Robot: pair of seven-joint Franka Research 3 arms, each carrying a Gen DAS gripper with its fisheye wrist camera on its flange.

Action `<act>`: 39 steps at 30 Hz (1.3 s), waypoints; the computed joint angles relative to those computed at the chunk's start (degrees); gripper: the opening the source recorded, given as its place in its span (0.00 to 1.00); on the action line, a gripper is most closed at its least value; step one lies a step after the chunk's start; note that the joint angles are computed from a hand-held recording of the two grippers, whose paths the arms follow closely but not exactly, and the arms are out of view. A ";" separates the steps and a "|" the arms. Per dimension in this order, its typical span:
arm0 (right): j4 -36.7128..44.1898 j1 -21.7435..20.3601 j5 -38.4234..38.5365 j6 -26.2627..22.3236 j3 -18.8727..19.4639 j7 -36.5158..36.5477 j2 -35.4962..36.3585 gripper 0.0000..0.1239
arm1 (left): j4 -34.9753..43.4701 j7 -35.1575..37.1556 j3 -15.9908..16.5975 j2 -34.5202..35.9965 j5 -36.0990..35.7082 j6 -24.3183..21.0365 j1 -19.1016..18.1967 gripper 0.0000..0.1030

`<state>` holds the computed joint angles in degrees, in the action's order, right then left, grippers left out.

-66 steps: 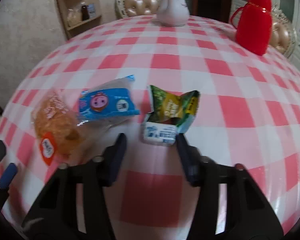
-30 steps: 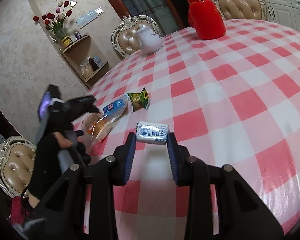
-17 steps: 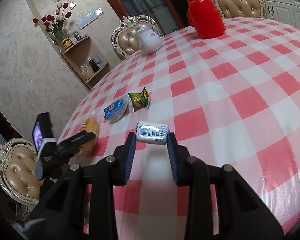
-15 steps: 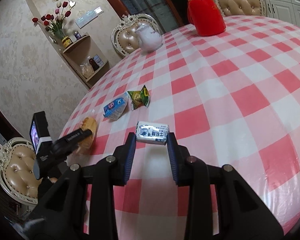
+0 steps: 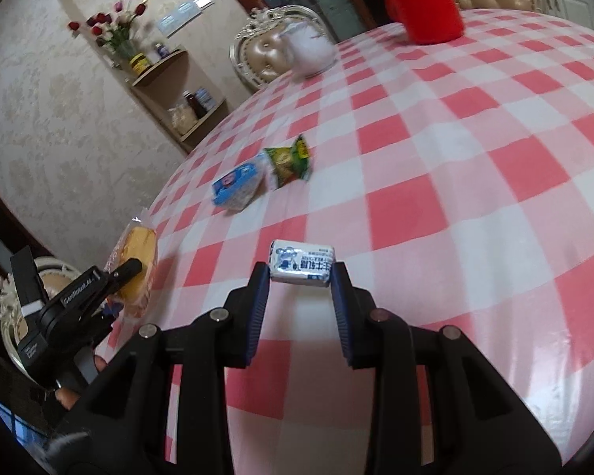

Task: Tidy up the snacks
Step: 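Carry the bread packet and milk candy over the box and open both tools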

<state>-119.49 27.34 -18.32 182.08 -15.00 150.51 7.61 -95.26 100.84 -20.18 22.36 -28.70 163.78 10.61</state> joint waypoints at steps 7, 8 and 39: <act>2.31 -13.72 14.15 2.85 19.06 -16.75 2.21 0.29 | -10.02 14.91 -6.08 -7.48 -15.60 5.82 7.00 0.47; 3.36 -14.09 14.82 2.06 20.34 -18.47 2.80 0.29 | -11.21 18.09 -6.78 -8.73 -18.88 6.68 7.81 0.47; 25.52 -16.87 41.52 -11.98 51.56 -79.86 19.22 0.29 | -38.18 46.88 20.41 -34.53 -37.74 6.87 4.56 0.48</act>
<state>-93.96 10.46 23.21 170.10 36.56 70.64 26.83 -133.44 147.72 0.23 -12.17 -66.44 170.66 15.17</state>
